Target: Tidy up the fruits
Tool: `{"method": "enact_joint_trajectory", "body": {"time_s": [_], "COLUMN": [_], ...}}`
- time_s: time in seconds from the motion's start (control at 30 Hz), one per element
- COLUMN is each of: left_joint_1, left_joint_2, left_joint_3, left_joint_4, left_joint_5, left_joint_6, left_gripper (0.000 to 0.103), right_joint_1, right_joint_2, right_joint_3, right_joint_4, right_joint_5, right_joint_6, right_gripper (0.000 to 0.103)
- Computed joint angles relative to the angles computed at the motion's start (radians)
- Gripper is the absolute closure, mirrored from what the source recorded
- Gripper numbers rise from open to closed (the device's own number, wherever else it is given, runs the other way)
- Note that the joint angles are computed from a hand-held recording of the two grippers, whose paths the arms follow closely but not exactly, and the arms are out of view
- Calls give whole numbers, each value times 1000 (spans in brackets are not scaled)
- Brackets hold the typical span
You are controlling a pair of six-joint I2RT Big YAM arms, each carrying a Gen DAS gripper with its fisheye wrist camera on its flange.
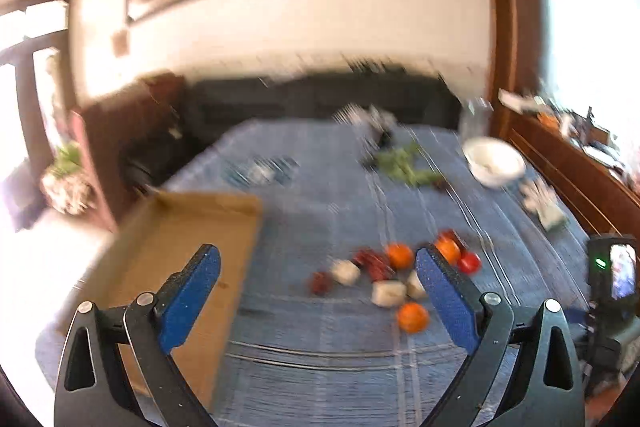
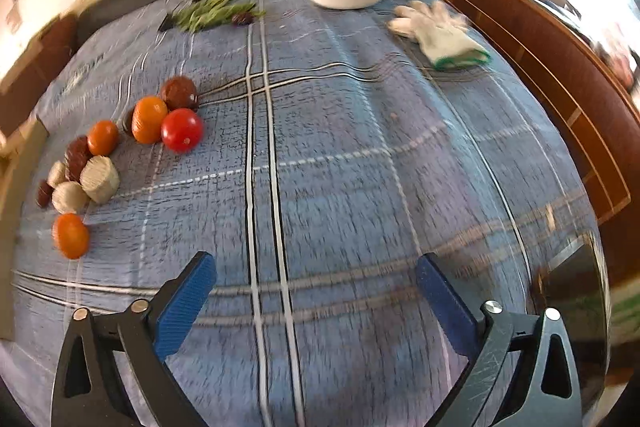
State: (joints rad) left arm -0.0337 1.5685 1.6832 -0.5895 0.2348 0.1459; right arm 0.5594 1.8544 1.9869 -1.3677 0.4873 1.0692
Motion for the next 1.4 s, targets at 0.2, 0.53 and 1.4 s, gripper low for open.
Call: {"method": "enact_joint_trajectory", "body": {"time_s": [0.2, 0.53, 1.4], "left_joint_1": [53, 54, -21], "left_joint_2": [-61, -38, 7], "left_joint_3": [-49, -34, -64], "left_joint_4": [115, -12, -56], "left_joint_5": [2, 114, -2], "left_joint_6": [-73, -18, 93], "left_gripper": [0, 0, 10], "right_joint_1": [153, 162, 133], "right_joint_2": [-95, -118, -151], "right_joint_3": [-71, -151, -245], "right_joint_4": [142, 289, 366], "right_joint_5": [414, 428, 340], "right_joint_6": [54, -8, 38], "right_gripper": [2, 2, 4]}}
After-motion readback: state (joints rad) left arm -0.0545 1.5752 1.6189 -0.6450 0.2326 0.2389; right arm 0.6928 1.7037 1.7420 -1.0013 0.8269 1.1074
